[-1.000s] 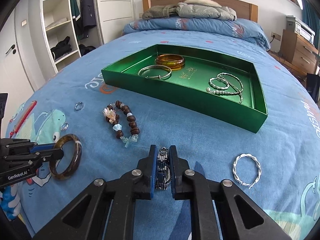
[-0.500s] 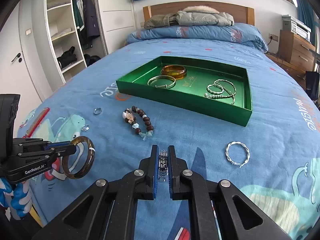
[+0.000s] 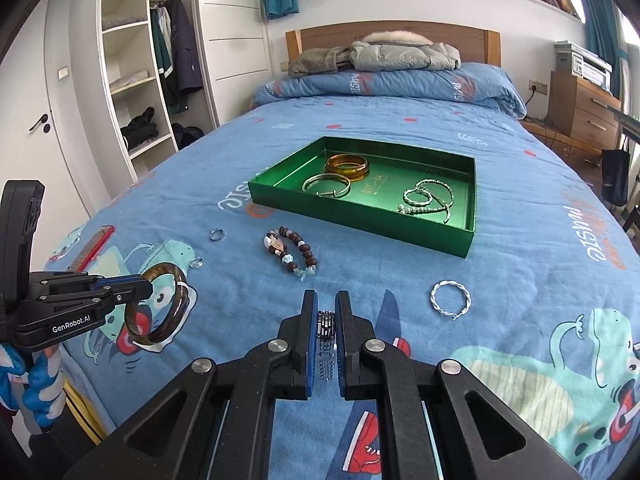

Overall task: Organize jewelry
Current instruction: 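Grasp the dark brown bangle with the left tool while the right tool grasps the silver brooch, then carry the brown bangle and brooch into the green tray and open both tools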

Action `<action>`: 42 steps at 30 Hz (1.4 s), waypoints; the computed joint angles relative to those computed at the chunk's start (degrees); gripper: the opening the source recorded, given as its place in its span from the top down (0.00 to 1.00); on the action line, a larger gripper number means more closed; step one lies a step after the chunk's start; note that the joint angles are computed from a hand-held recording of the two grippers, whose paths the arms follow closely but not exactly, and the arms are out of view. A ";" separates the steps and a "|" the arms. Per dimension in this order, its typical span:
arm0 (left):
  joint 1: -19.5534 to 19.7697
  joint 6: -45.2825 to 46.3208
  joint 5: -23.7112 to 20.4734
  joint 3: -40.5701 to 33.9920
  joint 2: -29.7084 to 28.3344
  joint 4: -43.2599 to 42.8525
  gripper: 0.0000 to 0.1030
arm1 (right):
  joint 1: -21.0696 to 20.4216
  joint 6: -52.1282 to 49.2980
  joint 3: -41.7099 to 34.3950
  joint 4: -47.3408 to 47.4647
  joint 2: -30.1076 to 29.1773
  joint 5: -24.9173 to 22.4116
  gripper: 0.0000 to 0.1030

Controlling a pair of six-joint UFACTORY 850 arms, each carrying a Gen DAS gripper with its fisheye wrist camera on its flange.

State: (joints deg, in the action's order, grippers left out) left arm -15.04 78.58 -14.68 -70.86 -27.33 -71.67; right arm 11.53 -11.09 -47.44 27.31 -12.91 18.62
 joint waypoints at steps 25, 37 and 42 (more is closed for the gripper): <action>-5.78 -36.08 -6.74 -37.57 -21.42 30.44 0.93 | -7.40 -13.25 -17.12 5.07 -8.18 -2.90 0.92; -10.11 -56.18 -13.43 -61.91 -38.78 53.64 0.92 | -11.48 -11.33 -26.29 3.86 -19.34 -7.35 0.92; -10.41 -59.51 -16.26 -67.24 -42.03 56.49 0.93 | -12.34 -14.08 -27.87 8.55 -21.72 -8.87 0.92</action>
